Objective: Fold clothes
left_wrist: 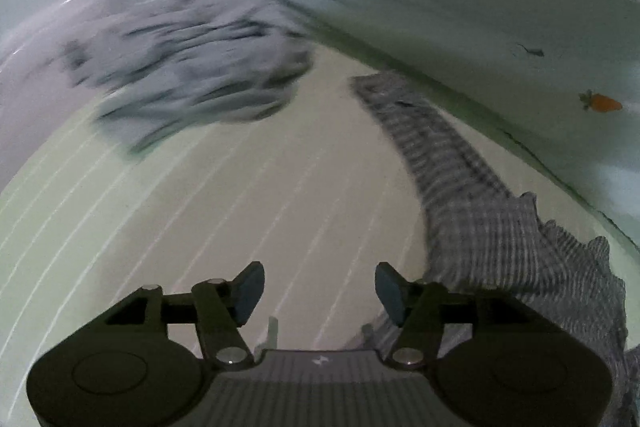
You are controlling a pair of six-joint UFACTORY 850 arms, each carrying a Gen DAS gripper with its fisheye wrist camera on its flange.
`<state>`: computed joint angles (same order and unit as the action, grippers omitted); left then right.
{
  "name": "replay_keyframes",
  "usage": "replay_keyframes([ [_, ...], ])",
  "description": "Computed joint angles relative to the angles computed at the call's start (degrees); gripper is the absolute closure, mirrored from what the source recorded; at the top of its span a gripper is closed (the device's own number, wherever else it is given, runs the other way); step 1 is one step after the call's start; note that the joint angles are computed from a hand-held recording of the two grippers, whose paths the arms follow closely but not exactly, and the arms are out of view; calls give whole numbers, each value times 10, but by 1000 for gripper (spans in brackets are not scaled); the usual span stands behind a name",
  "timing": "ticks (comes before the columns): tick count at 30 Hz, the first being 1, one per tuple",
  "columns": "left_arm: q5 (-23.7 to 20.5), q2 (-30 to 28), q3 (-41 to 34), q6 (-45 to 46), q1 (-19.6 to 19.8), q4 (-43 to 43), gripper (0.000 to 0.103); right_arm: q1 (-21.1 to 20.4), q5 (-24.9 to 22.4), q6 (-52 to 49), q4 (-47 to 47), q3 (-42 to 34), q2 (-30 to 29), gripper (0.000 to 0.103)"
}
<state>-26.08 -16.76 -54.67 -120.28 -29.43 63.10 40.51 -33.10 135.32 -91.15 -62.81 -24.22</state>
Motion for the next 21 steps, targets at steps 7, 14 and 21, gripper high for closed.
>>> replay_keyframes([
  [7, 63, -150, -166, 156, 80, -99, 30, -67, 89, -103, 81, -134, -111, 16],
  [14, 63, -219, -247, 168, 99, -129, 30, -107, 123, -289, 263, -233, -193, 15],
  [21, 55, -227, -257, 121, 100, -89, 50, -119, 170, -511, 438, -279, -216, 28],
])
